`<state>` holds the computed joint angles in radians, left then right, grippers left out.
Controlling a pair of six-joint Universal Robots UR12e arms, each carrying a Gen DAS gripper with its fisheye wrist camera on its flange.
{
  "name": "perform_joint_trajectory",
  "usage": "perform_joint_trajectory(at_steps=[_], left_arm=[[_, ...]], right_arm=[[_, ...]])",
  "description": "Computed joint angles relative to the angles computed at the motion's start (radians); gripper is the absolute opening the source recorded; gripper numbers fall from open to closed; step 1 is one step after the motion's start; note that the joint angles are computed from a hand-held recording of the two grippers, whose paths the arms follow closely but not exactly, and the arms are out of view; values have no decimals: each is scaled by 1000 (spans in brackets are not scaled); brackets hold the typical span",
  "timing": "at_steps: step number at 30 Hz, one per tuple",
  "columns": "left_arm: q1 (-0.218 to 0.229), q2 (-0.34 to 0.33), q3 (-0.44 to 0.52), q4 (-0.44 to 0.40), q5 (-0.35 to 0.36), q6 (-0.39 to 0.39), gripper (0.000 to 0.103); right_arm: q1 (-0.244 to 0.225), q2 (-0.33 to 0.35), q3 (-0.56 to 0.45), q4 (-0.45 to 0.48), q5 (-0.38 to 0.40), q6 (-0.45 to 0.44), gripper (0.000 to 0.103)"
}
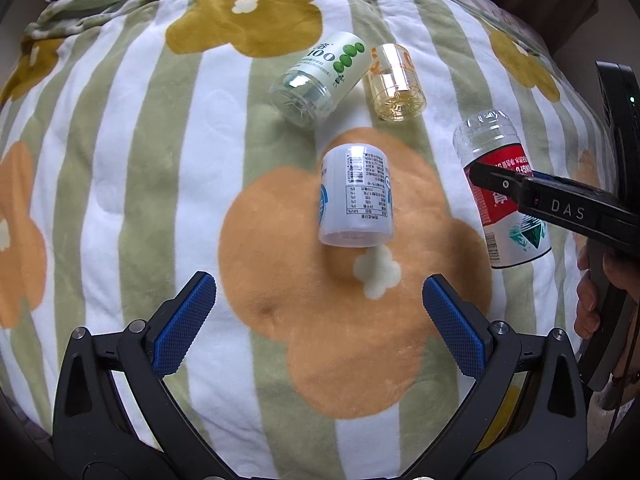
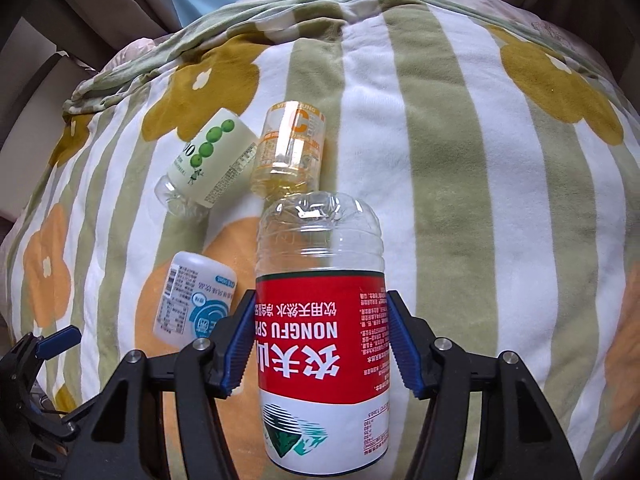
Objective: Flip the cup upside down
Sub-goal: 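Lift the red-labelled bottle with the right tool toward the left tool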
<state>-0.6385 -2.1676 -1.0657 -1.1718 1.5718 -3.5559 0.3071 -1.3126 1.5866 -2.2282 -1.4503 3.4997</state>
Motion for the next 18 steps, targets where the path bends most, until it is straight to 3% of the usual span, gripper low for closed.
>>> perform_joint_trajectory(at_steps=[4,12,18], left_arm=[[1,51,-72,-2,-10,-19,103],[3,174,-253,-4,-10,-117,103],[1,226,-328,-21,-10,-151,103]], right_arm=[[23,-44,43,16,49,20,57],[71,-114,156,23,175,156,57],[117,-115,192,8,176,186,57]])
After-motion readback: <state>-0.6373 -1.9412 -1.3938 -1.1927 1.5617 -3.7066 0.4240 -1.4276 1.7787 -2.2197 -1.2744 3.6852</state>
